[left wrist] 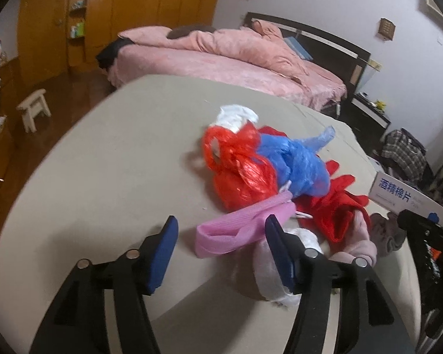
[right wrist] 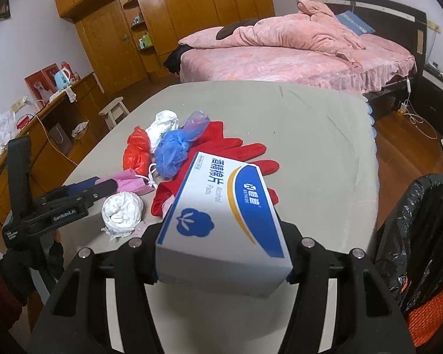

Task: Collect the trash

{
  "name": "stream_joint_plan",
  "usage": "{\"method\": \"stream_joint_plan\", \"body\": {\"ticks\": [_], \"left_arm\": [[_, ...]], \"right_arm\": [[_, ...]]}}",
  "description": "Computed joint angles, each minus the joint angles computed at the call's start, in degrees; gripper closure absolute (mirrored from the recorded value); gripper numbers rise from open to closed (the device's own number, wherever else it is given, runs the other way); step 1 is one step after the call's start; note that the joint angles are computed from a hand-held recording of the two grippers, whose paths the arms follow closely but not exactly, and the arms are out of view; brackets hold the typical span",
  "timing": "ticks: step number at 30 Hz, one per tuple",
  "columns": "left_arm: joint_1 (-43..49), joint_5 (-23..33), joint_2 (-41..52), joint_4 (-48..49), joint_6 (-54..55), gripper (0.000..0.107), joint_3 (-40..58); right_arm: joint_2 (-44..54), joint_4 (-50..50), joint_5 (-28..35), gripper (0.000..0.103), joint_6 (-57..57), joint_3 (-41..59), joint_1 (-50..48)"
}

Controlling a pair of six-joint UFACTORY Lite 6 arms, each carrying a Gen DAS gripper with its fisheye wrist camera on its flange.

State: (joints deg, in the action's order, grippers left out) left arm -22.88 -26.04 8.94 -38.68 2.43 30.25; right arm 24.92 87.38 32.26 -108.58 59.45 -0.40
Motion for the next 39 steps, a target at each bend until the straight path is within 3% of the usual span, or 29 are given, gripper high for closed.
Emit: {"method": "stream_joint_plan", "body": {"ticks": [1, 7, 11, 22, 28, 39], "left_arm": [[0.4, 0.6, 0.4, 2.9, -2.0, 0.069, 0.4], [-3.5, -1.2, -1.1, -2.7, 2.1, 0.081, 0.2], [-5.7, -2.2, -5.4, -9.3, 6.3, 0.085, -0.8], [-16.9, -8.0, -14.4, -37.7, 32.8, 0.087, 5.0], [-22.3, -9.8, -7.3, -43.2, 39.9, 0.087, 16.0], [-28.6, -5.7, 14.8, -46.2, 48.0, 0.087, 43.1]], "right_arm": [[-0.1, -0.2, -0.1, 0.047, 0.2, 0.0, 0.0], [-2.1, -0.9, 0.2, 0.047, 0.9, -0.6, -0.6], [-4.4, -0.7, 1.1, 0.047, 0.7, -1.8, -1.4], [-12.8, -2.1, 6.6, 0.047, 2.1, -4.8, -7.9], [-16.0, -5.1, 10.7, 0.047, 3.5, -4.9, -16.2], [-12.5, -8.8, 16.9, 0.047, 2.4, 0.0, -36.3]]}}
